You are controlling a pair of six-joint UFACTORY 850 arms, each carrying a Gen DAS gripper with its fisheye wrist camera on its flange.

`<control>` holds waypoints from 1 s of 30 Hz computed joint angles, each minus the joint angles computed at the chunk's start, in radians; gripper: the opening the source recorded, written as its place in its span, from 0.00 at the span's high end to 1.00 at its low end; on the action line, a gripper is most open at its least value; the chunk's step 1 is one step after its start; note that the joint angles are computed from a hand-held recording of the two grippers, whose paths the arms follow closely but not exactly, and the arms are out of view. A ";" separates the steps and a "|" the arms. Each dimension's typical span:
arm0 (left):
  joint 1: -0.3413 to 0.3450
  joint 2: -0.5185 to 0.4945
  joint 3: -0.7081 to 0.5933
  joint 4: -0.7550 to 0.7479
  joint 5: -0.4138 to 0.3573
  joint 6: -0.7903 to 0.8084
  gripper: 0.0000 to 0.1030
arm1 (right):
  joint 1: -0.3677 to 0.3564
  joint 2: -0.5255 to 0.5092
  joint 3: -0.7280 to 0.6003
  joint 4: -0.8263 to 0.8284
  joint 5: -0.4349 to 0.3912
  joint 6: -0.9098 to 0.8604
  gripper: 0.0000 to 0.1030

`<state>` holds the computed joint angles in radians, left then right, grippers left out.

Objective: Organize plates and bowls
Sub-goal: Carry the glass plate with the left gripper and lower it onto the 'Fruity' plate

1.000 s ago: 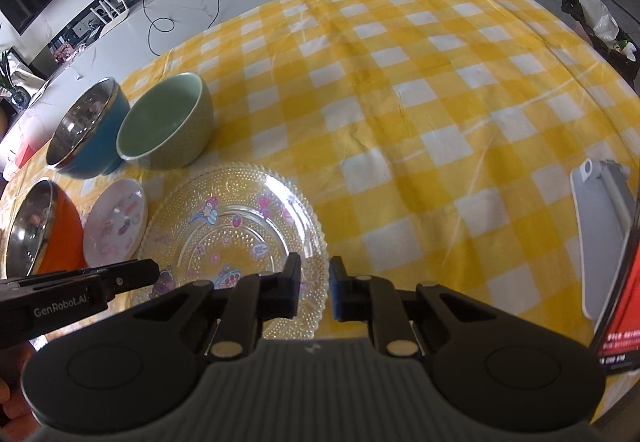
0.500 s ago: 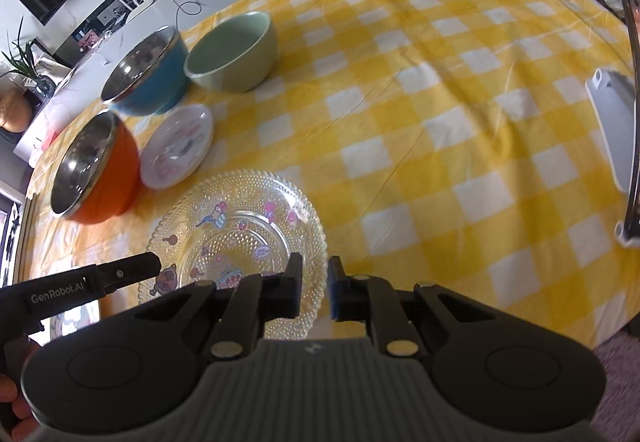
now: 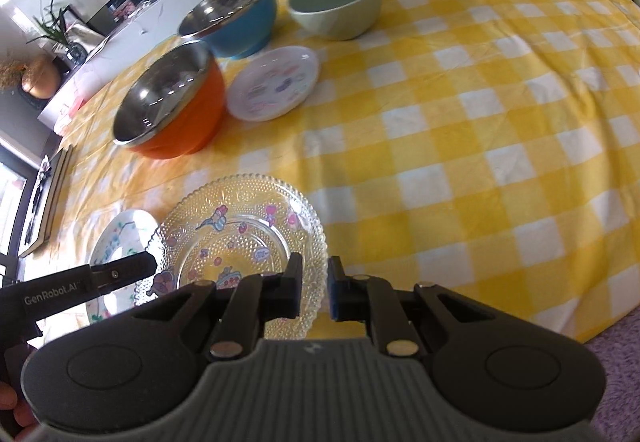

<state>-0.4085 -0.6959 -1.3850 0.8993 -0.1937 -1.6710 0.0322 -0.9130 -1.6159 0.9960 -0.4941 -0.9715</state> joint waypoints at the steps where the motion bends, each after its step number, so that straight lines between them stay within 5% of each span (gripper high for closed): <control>1: 0.003 0.016 0.025 0.079 0.001 -0.089 0.87 | 0.007 0.002 0.001 0.004 -0.002 -0.007 0.89; 10: 0.049 0.120 0.181 0.485 -0.028 -0.573 0.87 | 0.085 0.000 -0.018 0.019 -0.031 -0.039 0.89; 30: 0.083 0.149 0.277 0.681 -0.047 -0.814 0.87 | 0.172 -0.036 -0.058 -0.039 0.012 -0.033 0.90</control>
<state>-0.3255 -0.5467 -1.1085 1.5800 -0.2404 -2.4849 0.2044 -0.9487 -1.6735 0.9566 -0.4821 -1.0042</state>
